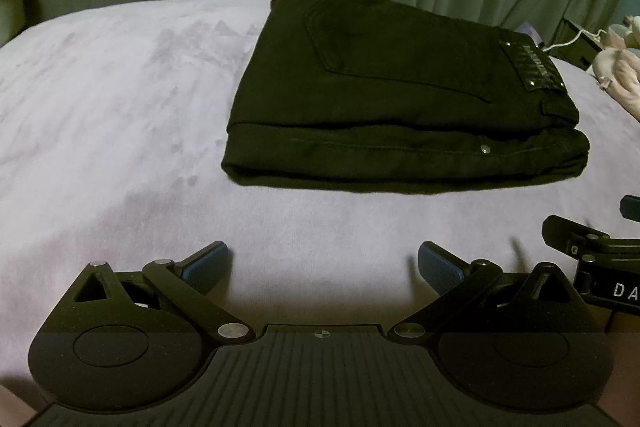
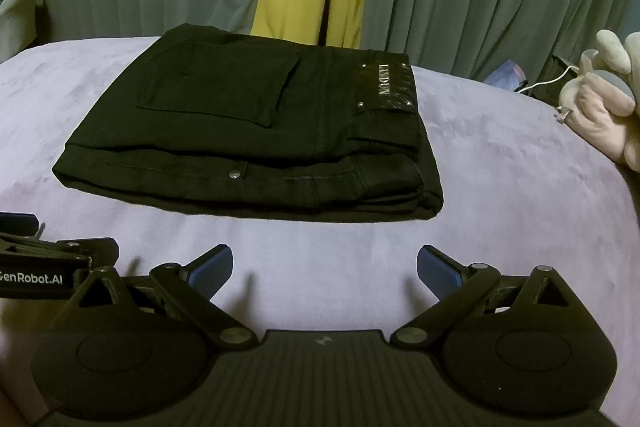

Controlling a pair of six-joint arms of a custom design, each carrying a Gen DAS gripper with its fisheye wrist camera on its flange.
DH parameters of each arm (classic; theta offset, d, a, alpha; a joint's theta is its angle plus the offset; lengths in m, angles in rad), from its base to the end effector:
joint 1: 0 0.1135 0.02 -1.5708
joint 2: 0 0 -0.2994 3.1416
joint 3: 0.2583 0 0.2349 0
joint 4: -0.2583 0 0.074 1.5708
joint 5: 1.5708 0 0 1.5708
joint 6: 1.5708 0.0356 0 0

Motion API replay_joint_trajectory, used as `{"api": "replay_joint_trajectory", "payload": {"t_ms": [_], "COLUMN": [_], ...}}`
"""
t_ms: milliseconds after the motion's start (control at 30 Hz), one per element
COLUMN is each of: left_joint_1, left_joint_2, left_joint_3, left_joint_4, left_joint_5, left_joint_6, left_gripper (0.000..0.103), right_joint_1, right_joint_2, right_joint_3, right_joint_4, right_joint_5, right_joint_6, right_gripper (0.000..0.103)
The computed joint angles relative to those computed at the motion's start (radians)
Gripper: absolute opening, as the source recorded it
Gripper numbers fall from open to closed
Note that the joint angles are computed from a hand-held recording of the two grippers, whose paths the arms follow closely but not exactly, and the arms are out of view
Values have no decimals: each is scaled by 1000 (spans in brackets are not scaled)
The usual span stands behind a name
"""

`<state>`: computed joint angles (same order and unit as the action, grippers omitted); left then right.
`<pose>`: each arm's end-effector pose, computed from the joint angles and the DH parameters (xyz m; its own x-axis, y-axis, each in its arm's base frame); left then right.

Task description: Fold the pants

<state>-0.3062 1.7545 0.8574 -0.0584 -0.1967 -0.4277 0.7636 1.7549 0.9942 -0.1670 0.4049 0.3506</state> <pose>0.3131 -0.0917 0.1789 -0.7865 -0.1780 -0.5914 -0.1518 0.9839 -0.0942 0.2587 0.2282 0.2093 -0.7026 -0.2356 -0.6715 -0.2381 0.9670 -0.0901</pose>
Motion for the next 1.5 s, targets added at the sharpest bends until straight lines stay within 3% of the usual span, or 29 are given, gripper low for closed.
{"api": "replay_joint_trajectory", "payload": {"t_ms": [1500], "left_joint_1": [-3], "left_joint_2": [-2], "left_joint_3": [0], "left_joint_4": [-14], "left_joint_5": [11], "left_joint_6": [-23], "left_gripper": [103], "right_joint_1": [0], "right_joint_2": [8], "right_joint_3": [-7], "right_joint_4": [-1], "right_joint_5": [-16], "right_joint_6": [11], "right_gripper": [99]}}
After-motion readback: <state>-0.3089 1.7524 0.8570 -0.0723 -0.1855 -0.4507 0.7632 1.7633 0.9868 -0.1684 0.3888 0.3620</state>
